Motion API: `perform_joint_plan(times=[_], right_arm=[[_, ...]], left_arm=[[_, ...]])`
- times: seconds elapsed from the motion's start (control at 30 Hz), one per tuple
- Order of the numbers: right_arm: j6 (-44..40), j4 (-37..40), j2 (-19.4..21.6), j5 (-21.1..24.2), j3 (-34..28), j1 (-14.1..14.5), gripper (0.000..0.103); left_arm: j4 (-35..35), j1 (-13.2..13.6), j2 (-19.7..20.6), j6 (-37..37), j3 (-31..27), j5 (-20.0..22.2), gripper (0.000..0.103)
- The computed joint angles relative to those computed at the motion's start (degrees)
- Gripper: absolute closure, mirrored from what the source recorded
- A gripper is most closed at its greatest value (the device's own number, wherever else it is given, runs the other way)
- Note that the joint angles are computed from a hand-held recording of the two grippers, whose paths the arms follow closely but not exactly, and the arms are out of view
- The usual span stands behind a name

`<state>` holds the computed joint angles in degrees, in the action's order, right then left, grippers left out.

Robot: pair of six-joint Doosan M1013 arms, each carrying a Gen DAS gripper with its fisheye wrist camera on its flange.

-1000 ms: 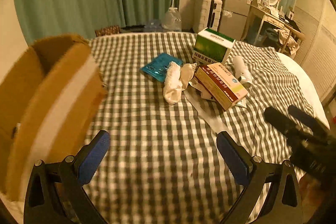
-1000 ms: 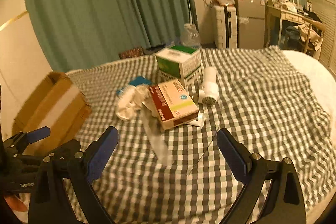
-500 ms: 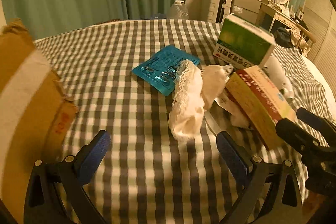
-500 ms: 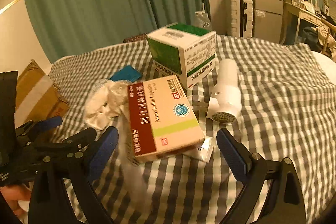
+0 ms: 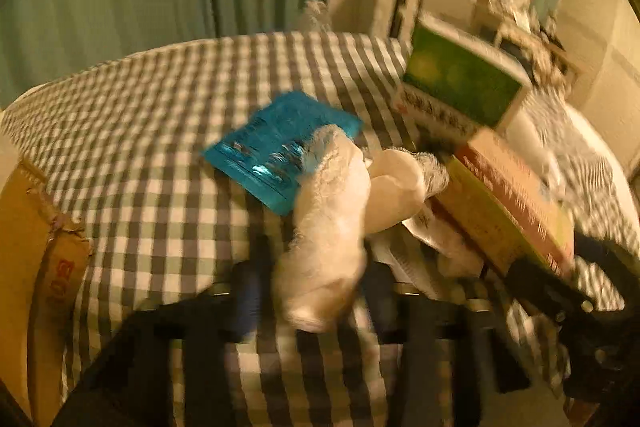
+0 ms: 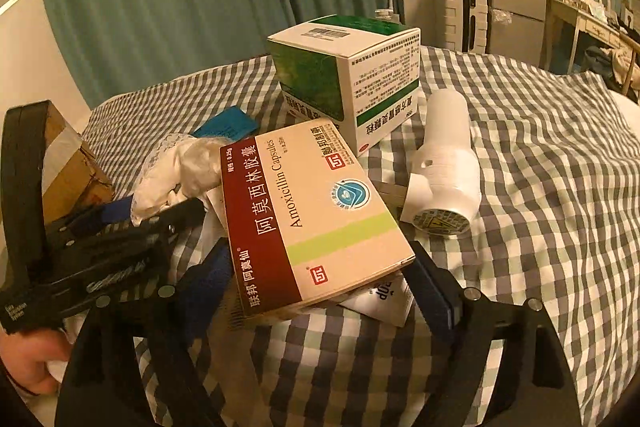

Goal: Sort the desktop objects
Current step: 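Grasp the white lace cloth with the left gripper while the right grasps the Amoxicillin box, then carry lace cloth and Amoxicillin box into the cardboard box and release both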

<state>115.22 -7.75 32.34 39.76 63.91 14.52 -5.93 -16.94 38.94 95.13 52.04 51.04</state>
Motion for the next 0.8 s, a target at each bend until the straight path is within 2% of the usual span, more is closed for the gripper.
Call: perform_joint_plan(times=[0.03, 0.13, 0.3, 0.53, 0.8], right_arm=[[0.0, -0.1, 0.0, 0.1, 0.0, 0.1, 0.02], [1.7, -1.7, -0.1, 0.0, 0.2, 0.4, 0.02], [4.2, -4.0, -1.2, -0.3, 1.2, 0.8, 0.021], [6.5, -4.3, -2.9, 1.1, 2.1, 1.0, 0.021], [9.9, -7.9, -5.8, 1.7, 2.9, 3.4, 0.024]], left_arm=[[-0.4, -0.1, 0.1, 1.1, -0.4, 0.2, 0.078], [-0.5, -0.2, 0.2, 2.6, -1.1, 1.3, 0.089], [0.2, -0.5, -1.3, 3.6, 0.5, 0.5, 0.09], [-1.0, -0.1, -5.5, 4.6, 4.5, -0.9, 0.09], [-1.7, 0.9, -10.3, 4.0, 8.0, -1.9, 0.09]])
